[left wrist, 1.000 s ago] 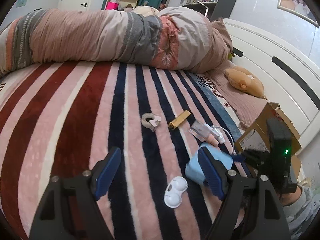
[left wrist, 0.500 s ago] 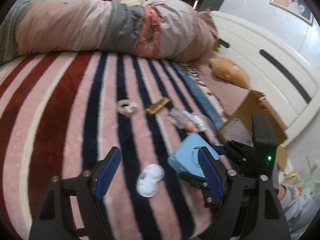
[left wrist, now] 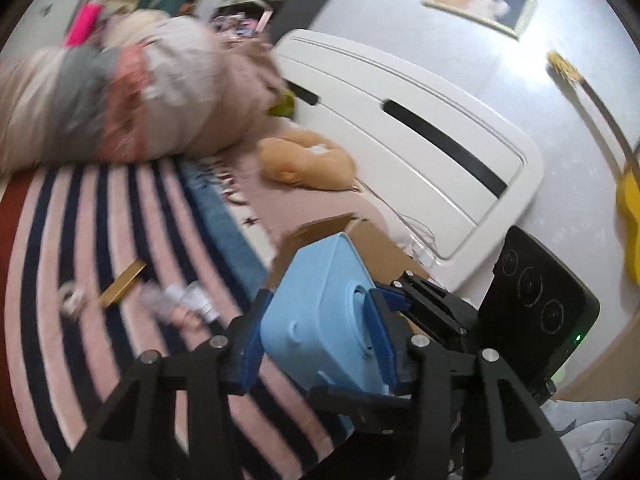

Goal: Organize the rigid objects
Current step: 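Lower the light-blue case into the box and open the right gripper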

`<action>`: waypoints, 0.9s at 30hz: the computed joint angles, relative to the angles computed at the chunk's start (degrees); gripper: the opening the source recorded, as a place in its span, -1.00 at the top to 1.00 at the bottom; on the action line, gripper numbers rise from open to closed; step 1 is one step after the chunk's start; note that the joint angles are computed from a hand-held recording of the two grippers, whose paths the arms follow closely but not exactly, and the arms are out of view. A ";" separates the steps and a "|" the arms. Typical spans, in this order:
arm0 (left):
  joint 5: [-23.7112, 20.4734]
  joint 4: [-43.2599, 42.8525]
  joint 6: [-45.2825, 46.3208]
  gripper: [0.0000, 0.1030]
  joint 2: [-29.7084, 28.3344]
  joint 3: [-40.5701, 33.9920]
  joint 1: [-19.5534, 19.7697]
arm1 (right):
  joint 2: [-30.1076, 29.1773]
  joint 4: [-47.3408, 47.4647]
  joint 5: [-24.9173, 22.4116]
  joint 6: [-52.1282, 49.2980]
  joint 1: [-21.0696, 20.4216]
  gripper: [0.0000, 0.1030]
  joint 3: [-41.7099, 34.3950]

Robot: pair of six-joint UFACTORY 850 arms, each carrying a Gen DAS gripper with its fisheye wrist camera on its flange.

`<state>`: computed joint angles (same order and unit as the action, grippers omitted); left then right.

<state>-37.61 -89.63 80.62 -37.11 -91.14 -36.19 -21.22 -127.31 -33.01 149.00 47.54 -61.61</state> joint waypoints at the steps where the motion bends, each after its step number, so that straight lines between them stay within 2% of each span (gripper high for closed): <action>1: 0.69 1.70 -0.93 0.16 -0.55 -1.74 -1.02 | 1.66 -0.58 -0.88 1.18 -0.37 -0.54 1.96; 4: 1.87 9.89 -7.14 0.19 -4.01 -9.45 -4.49 | 6.39 0.63 -3.11 2.34 -1.15 -0.54 7.31; 8: 1.58 26.08 -20.34 0.29 -11.20 -22.82 -8.57 | 10.88 10.37 -2.63 -4.89 -3.17 -0.53 12.00; 11: -1.27 38.28 -31.18 0.30 -17.79 -33.83 -10.95 | 12.47 16.91 -0.13 -8.59 -5.25 -0.53 13.88; 16: -7.12 46.82 -40.60 0.29 -25.16 -45.51 -11.98 | 13.70 19.26 4.98 -8.91 -8.12 -0.53 16.04; 19: -7.61 50.11 -43.55 0.25 -26.33 -47.25 -12.19 | 13.49 21.59 7.39 -11.70 -9.23 -0.54 15.95; 23: -5.83 49.10 -42.94 -0.06 -24.99 -44.78 -12.01 | 12.60 30.26 5.26 -18.49 -8.34 -0.65 15.08; 27: -0.66 45.50 -39.33 -0.18 -19.79 -36.51 -11.17 | 13.38 29.02 4.76 -16.11 -7.78 -0.69 15.60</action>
